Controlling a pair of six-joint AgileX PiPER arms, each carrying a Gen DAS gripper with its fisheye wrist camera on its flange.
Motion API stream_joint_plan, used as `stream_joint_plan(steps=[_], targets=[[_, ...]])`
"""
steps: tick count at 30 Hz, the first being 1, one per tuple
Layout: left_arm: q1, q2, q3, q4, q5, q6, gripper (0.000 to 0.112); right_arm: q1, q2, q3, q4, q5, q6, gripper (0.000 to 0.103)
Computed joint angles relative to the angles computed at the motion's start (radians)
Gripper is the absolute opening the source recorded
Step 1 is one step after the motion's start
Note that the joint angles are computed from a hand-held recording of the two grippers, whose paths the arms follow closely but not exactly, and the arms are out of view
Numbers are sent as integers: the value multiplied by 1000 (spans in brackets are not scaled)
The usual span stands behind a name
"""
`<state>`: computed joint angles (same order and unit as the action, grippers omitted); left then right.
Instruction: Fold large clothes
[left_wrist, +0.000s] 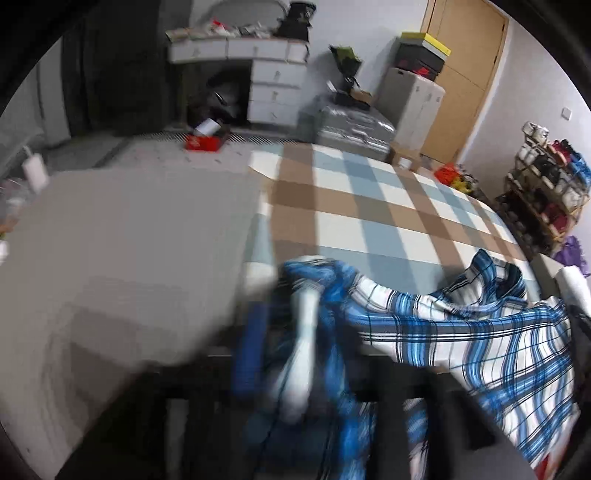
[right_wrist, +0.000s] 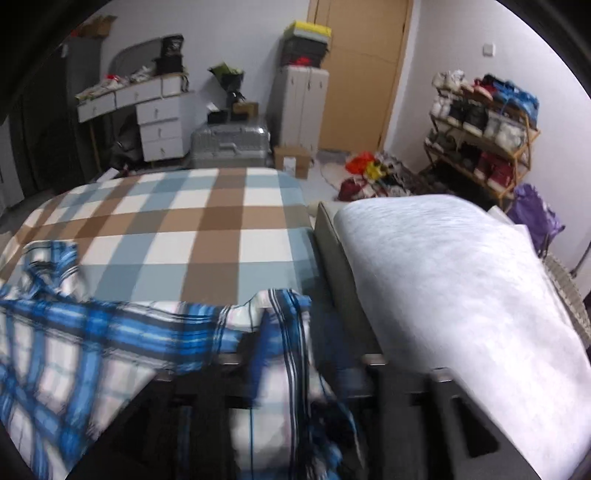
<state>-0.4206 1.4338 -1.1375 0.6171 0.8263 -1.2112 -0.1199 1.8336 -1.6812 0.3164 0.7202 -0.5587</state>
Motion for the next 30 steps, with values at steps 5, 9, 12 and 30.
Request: stream_joint_plan(steps=[5, 9, 12, 30], targets=[[-294, -156, 77, 252, 242, -246, 56, -64, -225, 257, 193, 22, -222, 49], [-455, -128, 60, 258, 186, -192, 56, -64, -330, 423, 246, 76, -318, 49], [-493, -59, 51, 184, 96, -101, 56, -61, -394, 536, 214, 48, -289, 49], [-387, -28, 128, 95, 34, -105, 56, -108, -342, 539, 174, -12, -236, 60]])
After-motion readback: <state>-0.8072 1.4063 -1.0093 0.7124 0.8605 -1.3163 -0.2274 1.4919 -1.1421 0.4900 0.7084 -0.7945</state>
